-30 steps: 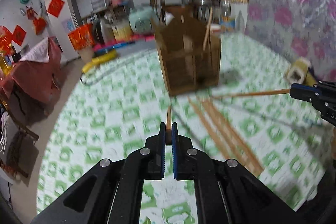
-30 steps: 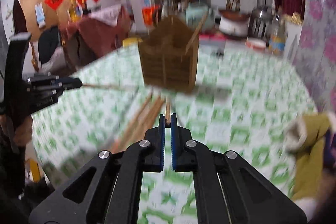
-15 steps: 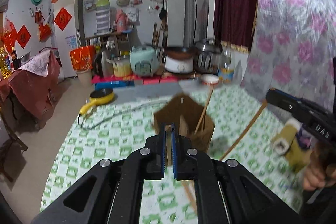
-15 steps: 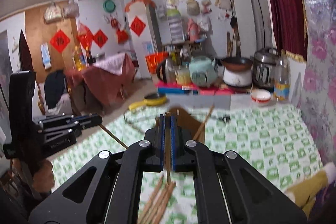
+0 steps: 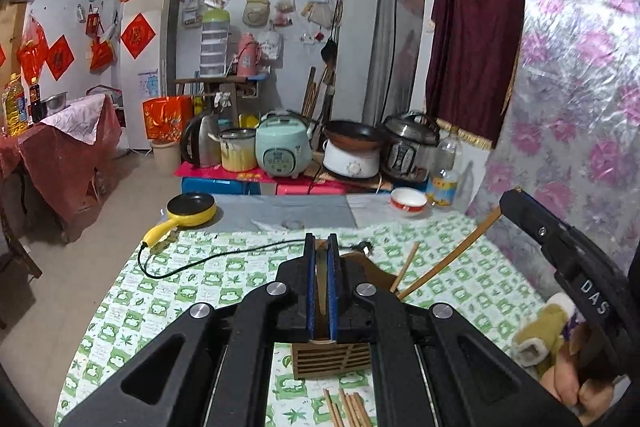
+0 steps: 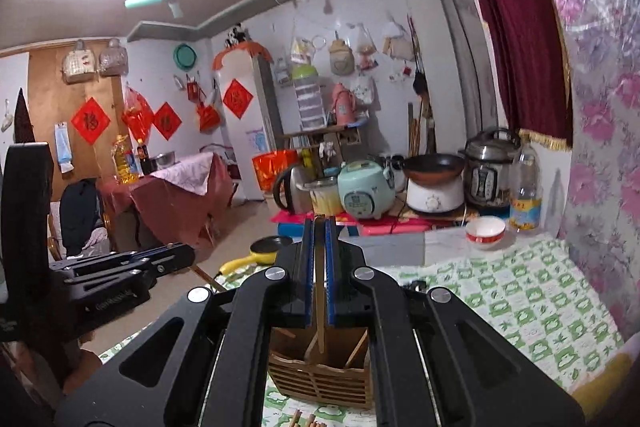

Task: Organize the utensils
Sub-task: 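Insert both held chopsticks into the wooden holder and open both grippers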

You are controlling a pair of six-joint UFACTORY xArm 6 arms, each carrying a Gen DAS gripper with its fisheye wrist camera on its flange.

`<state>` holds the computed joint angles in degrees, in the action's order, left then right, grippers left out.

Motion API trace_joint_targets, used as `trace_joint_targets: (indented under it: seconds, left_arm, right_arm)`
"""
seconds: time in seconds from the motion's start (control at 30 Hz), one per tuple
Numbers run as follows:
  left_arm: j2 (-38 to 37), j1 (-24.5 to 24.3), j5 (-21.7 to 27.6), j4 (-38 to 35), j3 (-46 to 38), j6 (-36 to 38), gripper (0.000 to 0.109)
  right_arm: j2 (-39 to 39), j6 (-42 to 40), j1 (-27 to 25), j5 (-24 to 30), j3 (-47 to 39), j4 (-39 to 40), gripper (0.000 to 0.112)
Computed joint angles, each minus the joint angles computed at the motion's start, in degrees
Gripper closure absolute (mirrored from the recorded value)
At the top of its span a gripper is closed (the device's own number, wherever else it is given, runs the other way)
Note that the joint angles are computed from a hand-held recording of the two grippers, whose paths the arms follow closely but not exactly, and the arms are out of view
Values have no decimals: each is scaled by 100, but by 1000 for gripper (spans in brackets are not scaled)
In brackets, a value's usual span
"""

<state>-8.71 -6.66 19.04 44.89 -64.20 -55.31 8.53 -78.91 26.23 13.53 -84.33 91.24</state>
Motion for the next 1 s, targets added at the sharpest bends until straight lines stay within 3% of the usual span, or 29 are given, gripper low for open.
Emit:
trace_joint_targets:
  seconds: [0.2,0.7,0.73,0.77,0.8,0.87,1.0]
  left_arm:
    - [269,21,8,-733,-61,598,103]
    - [466,-36,124,-1375,-93,1253,100]
    - [489,-45,206,-1378,-125,1241,77]
    - [499,-37,250,-1233,-139,1044,41]
    - [478,-10,226,-970,-121,736,31]
    - [405,2,349,-148,-120,-29,28]
    - [271,39,316,74,-38,-264,26]
  right_arm:
    - [302,716,1,5,-156,-695,106]
    - [726,2075,-40,183,-335,-2049,105]
    - [781,2339,-52,253,-366,-2348,101]
    - [808,2519,-51,258,-376,-2537,100]
    - [845,2709,-37,182,-377,-2704,95]
    - [832,2704,-13,125,-348,-2684,84]
    - [717,2372,40,-68,-252,-2359,76]
